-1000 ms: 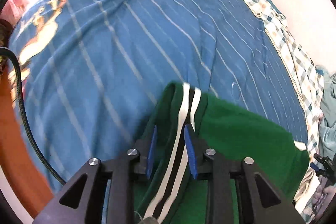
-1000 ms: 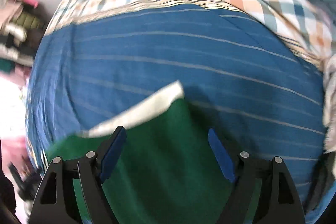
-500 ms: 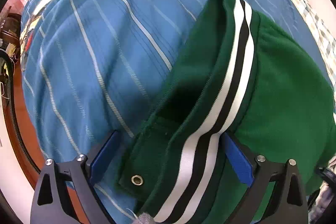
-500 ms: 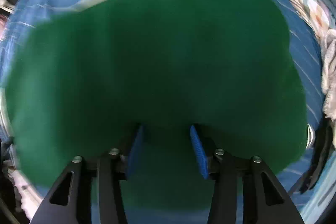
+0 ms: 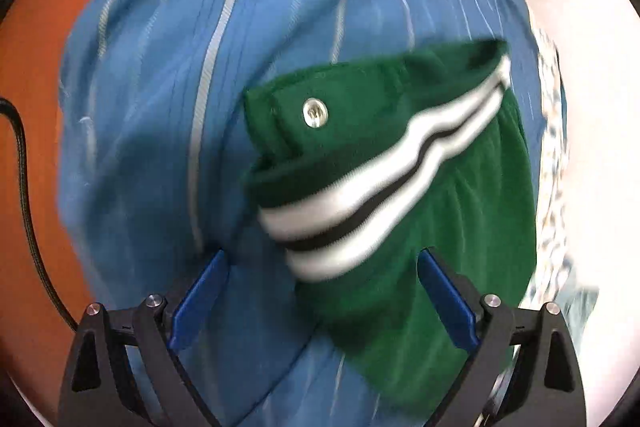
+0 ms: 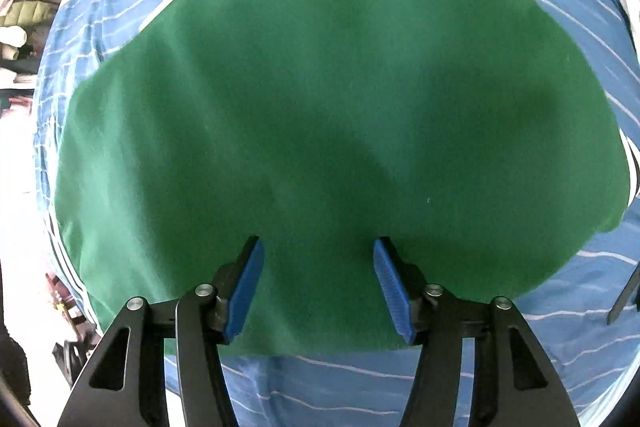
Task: Fold large clothes
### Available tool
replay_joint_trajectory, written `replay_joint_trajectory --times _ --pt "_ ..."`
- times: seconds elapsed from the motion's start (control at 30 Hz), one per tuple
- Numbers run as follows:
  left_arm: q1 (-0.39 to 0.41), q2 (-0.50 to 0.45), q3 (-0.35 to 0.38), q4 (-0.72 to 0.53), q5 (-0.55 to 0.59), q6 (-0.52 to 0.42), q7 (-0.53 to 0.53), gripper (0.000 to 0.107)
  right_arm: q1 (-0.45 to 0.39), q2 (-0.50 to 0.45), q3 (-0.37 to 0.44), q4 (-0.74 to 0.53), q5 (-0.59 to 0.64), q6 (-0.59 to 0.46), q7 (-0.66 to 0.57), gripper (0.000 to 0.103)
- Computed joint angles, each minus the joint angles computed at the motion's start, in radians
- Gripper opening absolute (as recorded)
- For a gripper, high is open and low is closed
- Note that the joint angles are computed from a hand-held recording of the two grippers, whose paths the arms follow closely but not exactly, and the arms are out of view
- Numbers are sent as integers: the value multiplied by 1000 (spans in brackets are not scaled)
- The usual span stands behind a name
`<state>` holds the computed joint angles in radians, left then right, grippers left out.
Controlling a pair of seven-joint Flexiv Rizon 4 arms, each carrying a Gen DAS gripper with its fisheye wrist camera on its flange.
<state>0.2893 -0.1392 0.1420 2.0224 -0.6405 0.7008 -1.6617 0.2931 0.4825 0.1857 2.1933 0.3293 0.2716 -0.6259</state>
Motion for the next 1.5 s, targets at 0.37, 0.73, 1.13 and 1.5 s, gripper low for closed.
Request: replay_joint_trajectory --times 0.37,0.73,1.13,1.5 --pt "-15 -76 -29 -174 211 117 32 22 28 -78 8 -55 4 34 5 59" --pt "43 -327 -128 -395 -33 144 209 18 70 -69 20 -60 141 135 34 59" --pt "66 -207 -99 -226 -198 -84 242 55 45 -13 -11 6 180 179 88 60" --pt "-25 -250 -117 -339 -5 147 170 19 49 -58 -13 -18 164 184 67 60"
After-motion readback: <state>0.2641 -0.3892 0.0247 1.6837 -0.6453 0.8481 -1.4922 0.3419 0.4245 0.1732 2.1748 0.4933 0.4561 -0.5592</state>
